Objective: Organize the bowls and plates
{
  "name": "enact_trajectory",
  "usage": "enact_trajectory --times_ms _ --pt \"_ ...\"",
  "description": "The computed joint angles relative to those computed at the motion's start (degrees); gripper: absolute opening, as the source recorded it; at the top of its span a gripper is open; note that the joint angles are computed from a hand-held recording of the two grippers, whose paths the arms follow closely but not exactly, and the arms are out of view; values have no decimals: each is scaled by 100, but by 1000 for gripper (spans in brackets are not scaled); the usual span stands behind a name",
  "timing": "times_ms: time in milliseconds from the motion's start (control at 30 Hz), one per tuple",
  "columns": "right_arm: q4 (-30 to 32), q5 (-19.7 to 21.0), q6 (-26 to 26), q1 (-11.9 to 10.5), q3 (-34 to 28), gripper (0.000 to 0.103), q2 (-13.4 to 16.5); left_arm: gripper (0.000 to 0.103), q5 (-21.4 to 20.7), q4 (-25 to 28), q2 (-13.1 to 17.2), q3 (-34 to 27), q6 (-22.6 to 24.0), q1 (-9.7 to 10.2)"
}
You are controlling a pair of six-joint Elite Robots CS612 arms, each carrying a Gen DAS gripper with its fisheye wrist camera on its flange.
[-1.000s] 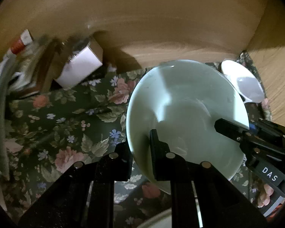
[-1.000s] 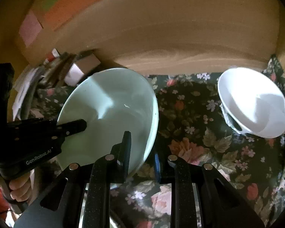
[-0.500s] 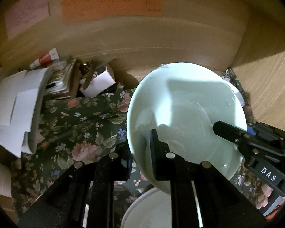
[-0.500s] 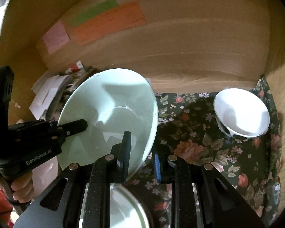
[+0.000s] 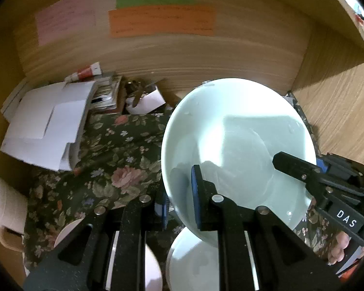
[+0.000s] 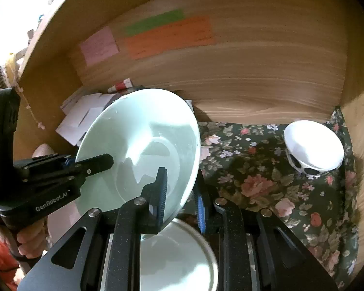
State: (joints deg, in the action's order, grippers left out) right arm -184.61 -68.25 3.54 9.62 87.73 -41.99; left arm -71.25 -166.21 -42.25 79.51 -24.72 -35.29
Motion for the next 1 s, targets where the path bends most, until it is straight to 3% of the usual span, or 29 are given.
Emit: enact_trajectory --times_ms 700,1000 --pt "61 403 -444 366 -57 20 63 16 660 -606 -580 1271 -833 24" --pt "242 557 -588 535 -146 20 129 16 756 -757 -780 1739 -1211 84"
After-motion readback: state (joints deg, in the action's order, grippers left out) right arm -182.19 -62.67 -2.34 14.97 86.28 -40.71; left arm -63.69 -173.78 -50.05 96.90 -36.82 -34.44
